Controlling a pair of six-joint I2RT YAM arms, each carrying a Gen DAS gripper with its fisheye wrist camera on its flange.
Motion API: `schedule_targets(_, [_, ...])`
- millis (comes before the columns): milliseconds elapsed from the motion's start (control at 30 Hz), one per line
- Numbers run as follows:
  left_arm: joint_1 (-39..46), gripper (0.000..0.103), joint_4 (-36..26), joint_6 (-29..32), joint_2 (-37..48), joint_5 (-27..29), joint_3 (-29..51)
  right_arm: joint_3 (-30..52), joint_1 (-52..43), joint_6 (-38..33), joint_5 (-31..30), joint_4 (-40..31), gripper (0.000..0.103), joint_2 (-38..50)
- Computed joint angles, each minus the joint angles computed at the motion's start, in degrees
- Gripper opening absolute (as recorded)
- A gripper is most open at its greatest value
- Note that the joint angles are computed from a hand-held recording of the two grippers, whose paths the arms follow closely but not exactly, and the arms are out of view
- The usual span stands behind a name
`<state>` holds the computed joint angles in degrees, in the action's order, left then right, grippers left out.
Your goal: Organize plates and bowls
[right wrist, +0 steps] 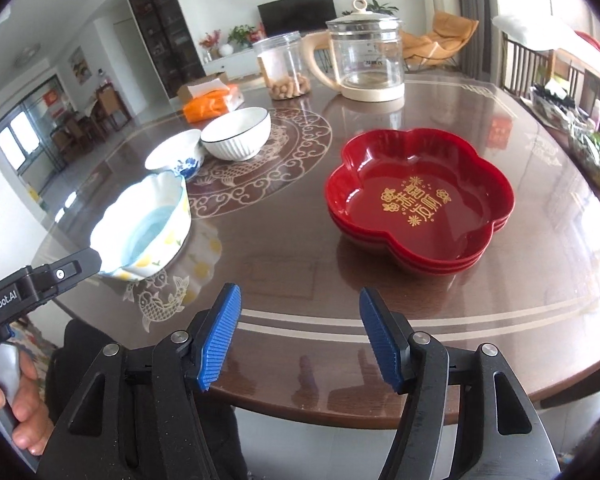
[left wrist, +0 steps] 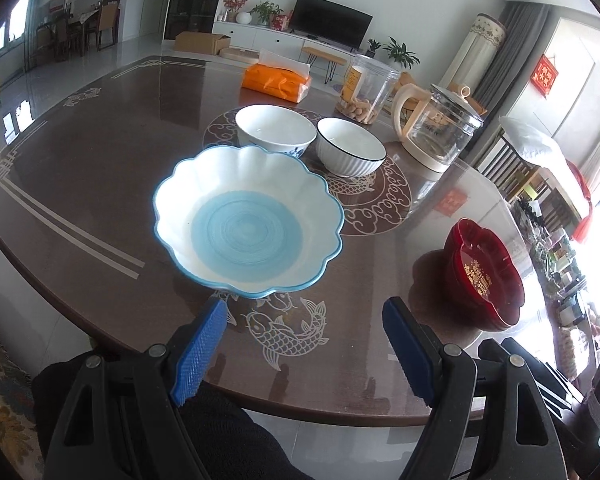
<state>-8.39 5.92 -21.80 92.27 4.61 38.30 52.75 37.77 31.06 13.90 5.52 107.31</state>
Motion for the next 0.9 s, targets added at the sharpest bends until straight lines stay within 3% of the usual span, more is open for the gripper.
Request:
schedule_targets(533, [9.58, 0.08, -0.99, 1.47, -0.74, 3.67, -0.92, 5.72, 2.53, -3.64, -1.34, -3.97, 0.067, 3.54])
schedule_targets(900, [11.6, 0.08, -1.46, 3.2, -2.9, 3.09, -2.56, 6.48, 4.3, -4.74, -2.15, -4.95, 0.069, 4.75])
